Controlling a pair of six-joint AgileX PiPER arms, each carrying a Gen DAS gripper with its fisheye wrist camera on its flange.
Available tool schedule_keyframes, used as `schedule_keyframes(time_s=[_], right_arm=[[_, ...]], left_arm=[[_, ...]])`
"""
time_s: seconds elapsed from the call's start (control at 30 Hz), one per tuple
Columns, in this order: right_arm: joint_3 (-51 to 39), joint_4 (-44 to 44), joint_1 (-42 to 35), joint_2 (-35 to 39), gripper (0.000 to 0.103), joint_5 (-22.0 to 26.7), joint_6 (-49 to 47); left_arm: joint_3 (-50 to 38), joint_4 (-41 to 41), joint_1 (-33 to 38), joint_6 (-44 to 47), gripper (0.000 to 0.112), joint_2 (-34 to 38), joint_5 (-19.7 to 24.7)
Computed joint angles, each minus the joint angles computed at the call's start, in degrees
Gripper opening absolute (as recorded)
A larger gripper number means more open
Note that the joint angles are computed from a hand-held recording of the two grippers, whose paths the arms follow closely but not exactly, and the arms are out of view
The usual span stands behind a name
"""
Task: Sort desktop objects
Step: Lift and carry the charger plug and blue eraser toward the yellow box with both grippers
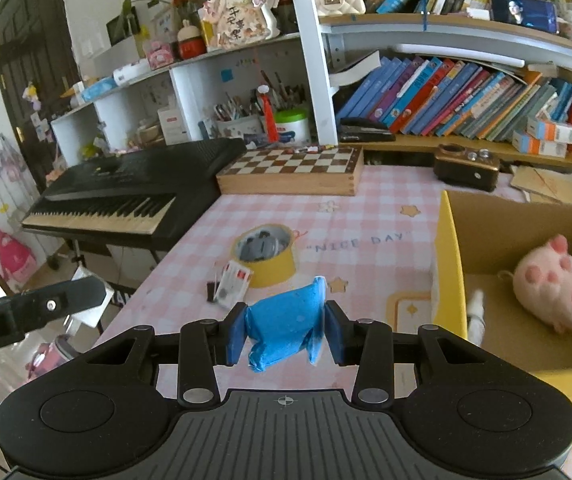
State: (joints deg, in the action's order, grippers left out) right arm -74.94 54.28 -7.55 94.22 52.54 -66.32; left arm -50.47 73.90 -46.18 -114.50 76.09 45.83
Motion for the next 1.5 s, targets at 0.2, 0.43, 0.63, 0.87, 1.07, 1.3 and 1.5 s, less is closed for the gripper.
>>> schedule_keyframes(time_s=[0.2,0.43,0.63,0.87,1.07,1.3,1.5], right_arm=[[7.43,2.31,-3.66,-6.6,0.04,1.88,-3.25],[15.13,3.65,-8.42,-13.68,0.04,4.47,-5.73],[21.22,3.83,-13.55,-19.27,0.04,6.27,-6.87],[25.86,0.39,-18.05,-24.74,0.04,5.21,-4.4],[26.94,-1.52,-22.2,-26.53,0.04,5.85,-2.66],[26.82,-3.93,-25.18,-27.0,0.04,5.57,0.0],[26.49,-4.36,-27.27,-26.59,0.04,5.68,-0.36]], left_arm=[[2.01,-1.29,-6.8,-1.34,0.031,-2.5,4.49],[3.59,-2.9,-14.63,-2.34,0.031,-4.66,9.66],[4.65,-4.15,-19.23,-1.76,0.031,-5.55,9.91],[5.16,-4.86,-20.01,0.43,0.031,-5.39,4.52],[4.22,-4.9,-17.9,3.21,0.031,-3.98,-2.13],[3.55,-3.86,-15.4,3.81,0.031,-2.0,-9.2],[2.3,-3.28,-13.79,4.61,0.031,-0.16,-13.07]])
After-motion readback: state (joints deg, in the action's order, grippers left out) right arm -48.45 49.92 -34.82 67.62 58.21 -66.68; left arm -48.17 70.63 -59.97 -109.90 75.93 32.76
